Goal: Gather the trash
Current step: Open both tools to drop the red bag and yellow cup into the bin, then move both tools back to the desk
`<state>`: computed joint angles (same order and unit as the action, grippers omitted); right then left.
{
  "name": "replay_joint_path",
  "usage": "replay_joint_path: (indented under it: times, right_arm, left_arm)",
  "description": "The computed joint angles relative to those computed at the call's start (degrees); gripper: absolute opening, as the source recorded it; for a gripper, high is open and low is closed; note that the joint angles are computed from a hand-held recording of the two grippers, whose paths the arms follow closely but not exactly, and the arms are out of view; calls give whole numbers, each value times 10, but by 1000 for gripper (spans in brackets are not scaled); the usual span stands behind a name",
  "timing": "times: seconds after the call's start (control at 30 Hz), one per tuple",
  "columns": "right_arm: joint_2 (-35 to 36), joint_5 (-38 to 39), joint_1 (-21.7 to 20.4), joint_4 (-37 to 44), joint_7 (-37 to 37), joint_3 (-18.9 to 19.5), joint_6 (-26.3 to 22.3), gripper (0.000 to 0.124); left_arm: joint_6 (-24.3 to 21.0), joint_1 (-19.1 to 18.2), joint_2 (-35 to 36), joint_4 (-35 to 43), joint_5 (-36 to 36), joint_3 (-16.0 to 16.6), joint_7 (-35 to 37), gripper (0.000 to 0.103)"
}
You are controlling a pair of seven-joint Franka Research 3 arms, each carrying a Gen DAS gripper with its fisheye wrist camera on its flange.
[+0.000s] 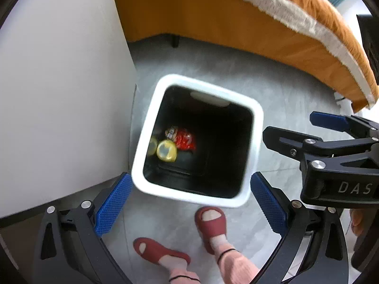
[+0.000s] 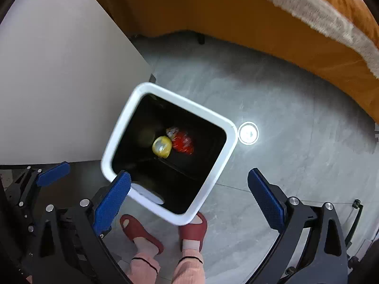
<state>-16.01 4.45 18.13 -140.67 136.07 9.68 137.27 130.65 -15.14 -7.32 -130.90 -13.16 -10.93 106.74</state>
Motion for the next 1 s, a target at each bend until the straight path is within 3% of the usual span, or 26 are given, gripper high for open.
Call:
replay_joint_path:
  times: [0.3, 0.6, 1.0]
  right_arm:
    - [-90, -33, -10, 59, 19, 16, -107, 98]
    - [-155, -73, -32, 164, 25, 46, -207, 98]
    - [-122, -126, -43, 333, -1, 84, -236, 98]
  left_arm:
    - [-96, -10, -105, 44, -19, 18, -25, 98]
    - [-145, -23, -162, 119, -25, 37, -32, 98]
    - [-149, -5, -226, 213, 13, 57, -66, 98]
